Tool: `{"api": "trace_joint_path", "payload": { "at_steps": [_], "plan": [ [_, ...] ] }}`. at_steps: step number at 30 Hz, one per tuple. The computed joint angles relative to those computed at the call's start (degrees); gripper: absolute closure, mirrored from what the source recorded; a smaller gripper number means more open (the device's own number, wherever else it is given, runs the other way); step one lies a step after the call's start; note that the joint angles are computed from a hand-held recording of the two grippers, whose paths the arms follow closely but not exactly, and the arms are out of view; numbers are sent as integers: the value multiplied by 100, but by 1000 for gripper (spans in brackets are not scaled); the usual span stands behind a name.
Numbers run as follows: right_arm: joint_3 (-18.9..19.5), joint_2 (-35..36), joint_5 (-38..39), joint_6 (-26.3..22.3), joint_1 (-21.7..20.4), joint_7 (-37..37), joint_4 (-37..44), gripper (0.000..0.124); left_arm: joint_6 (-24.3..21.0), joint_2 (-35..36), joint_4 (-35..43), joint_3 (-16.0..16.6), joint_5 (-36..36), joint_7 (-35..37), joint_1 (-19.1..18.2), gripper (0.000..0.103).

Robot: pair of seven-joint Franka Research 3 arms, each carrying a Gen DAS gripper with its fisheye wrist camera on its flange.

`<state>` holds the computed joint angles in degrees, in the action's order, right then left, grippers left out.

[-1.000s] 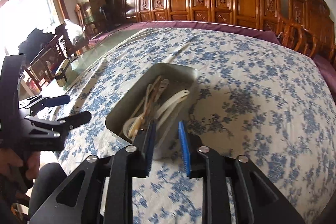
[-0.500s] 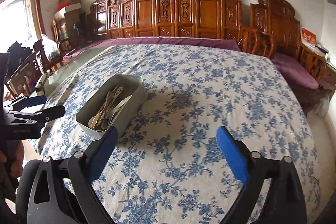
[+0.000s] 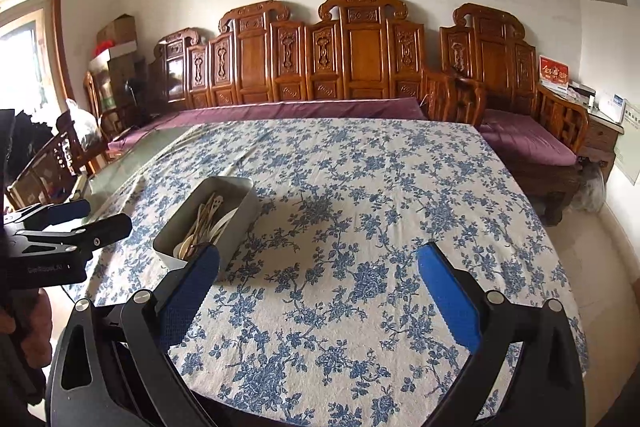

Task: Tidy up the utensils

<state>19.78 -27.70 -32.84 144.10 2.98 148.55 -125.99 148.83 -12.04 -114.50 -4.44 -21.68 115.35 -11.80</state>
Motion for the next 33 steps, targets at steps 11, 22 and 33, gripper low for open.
{"api": "trace_joint_path", "payload": {
  "at_steps": [11, 22, 33],
  "plan": [
    [305, -484, -267, -225, -215, 135, 233, 24, 96, -638, -68, 173, -131, -23, -255, 8],
    [613, -822, -421, -233, -497, 103, 570, 24, 383, -1201, -197, 421, -150, -48, -568, 8],
    [768, -932, -309, -249, -681, 35, 644, 24, 451, -1309, -294, 569, -28, -157, -749, 8]
  ]
}}
